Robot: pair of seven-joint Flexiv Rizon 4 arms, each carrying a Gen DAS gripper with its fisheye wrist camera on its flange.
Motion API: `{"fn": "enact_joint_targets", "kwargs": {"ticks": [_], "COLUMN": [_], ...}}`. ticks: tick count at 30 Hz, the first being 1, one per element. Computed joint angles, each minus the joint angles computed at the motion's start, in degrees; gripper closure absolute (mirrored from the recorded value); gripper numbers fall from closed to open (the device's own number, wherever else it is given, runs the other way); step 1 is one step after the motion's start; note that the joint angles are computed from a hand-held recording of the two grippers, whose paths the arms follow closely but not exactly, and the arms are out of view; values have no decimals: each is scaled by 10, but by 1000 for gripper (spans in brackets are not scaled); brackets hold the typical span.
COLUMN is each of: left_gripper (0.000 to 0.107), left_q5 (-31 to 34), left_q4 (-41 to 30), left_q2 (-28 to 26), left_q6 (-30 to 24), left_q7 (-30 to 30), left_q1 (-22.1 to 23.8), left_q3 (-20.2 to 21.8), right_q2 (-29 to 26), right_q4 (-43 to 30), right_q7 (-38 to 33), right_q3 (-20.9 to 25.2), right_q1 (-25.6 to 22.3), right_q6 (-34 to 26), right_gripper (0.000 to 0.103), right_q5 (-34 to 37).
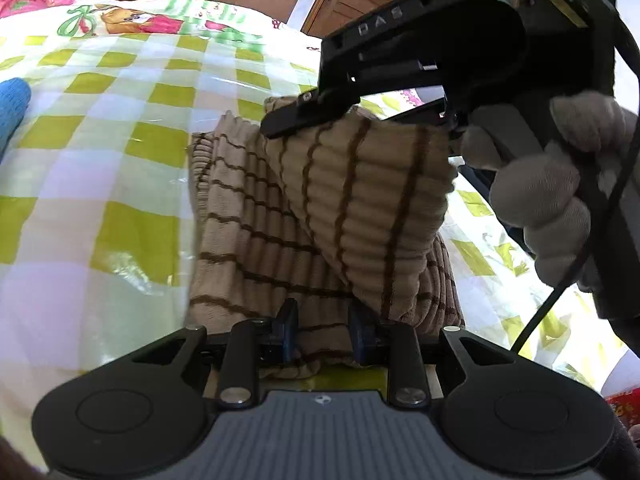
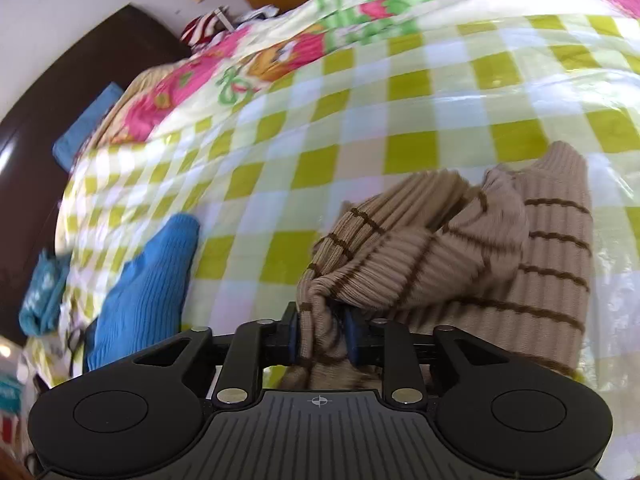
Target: Fold small clothes
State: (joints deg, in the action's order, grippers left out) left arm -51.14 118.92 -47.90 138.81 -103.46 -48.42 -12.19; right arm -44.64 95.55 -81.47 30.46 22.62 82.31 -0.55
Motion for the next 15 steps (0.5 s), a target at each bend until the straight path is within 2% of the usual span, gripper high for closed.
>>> {"fn": "enact_joint_targets", "kwargs": {"ticks": [2, 8, 12, 15], "left_gripper": [65, 64, 64, 64], "left_q5": [21, -3, -33, -106], "left_q4": [12, 35, 56, 67], "left_q2": [3, 15, 27, 39], "left_q6": [9, 36, 60, 102], "left_q7": [-22, -35, -56, -53], "left_q1": [9, -10, -18, -45], "left_q3": [-4, -4, -13, -20], "right_q2": [15, 44, 53, 41], "right_q4": [15, 42, 46, 33], "right_q7": [-8, -61, -41, -21], "right_q3": [-14, 22, -25, -54], "right_q1": [11, -20, 6, 22], "right_q6": [1, 2, 23, 36], "right_gripper": [75, 72, 72, 71], "right_q5": [-14, -12, -18, -29]}}
